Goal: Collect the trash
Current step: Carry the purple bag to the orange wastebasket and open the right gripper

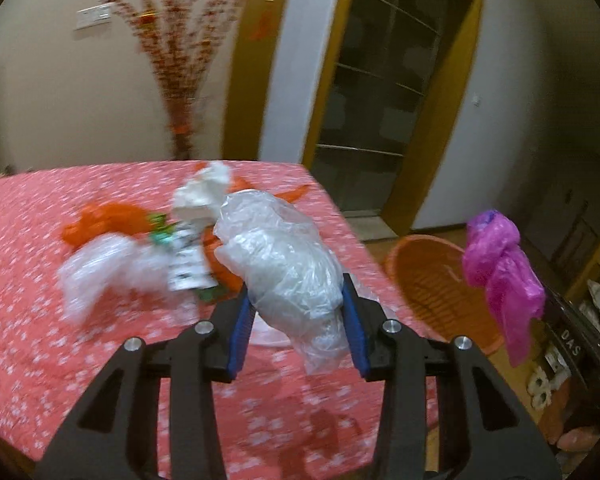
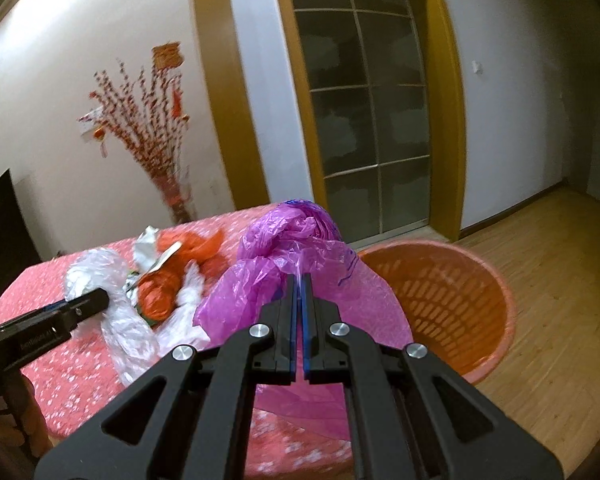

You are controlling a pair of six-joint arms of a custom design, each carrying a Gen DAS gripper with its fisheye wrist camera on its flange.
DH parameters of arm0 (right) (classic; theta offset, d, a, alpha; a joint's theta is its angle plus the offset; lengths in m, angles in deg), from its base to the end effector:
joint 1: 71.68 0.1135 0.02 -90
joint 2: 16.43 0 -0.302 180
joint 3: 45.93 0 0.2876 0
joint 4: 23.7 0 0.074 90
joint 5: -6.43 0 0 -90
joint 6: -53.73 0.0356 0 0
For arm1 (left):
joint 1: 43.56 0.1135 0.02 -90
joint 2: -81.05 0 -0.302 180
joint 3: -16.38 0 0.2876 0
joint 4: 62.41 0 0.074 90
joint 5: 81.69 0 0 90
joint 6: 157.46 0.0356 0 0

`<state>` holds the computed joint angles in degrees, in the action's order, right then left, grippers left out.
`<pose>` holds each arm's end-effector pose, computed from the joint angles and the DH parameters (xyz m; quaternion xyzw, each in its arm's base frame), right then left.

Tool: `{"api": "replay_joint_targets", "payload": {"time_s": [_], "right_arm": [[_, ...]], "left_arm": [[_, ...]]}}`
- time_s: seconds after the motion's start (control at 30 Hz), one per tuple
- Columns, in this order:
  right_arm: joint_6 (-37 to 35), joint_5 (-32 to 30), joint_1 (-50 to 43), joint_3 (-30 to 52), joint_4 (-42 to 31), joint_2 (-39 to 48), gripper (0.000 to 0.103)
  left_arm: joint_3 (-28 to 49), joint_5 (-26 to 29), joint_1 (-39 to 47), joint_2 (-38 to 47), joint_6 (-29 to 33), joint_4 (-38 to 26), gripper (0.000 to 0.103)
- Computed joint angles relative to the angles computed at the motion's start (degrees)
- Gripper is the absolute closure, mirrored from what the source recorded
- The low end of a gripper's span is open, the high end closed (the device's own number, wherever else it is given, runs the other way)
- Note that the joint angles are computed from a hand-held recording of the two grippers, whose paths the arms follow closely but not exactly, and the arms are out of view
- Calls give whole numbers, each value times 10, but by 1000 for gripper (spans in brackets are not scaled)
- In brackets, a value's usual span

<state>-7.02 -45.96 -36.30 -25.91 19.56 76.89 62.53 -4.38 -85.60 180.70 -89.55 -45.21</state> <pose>0.1827 0.1031 0.0884 0.1170 0.8274 0.0169 0.5490 0.2498 -0.2147 0.1157 0.1044 0.8820 -0.1547 0.4328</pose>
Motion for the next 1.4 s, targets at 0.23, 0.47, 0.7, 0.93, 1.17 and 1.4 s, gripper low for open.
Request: {"api": "replay_joint_targets", "payload": {"time_s": [0.23,0.47,0.7,0.93,1.17,1.4], "right_arm": [[-23,-44,-97,-29,56,-10,101],[-38,-115,-203,-36,123,35,101],[-47,-186,-289,-23,184,107,101],[-55,-236,-346,3,204,153,101],[-53,-267,-382,30,208,192,101],[-44,-292,-406,45,212,224,96]], "left_arm": [[124,24,-36,82,28,-40,62],[267,48,-56,187,53,-82,62],[366,61,-74,267,72,-109,62],[437,74,-80,327,89,-133,62],[496,82,-83,371,93,-163,60],[531,81,-81,400,90,-184,45]]}}
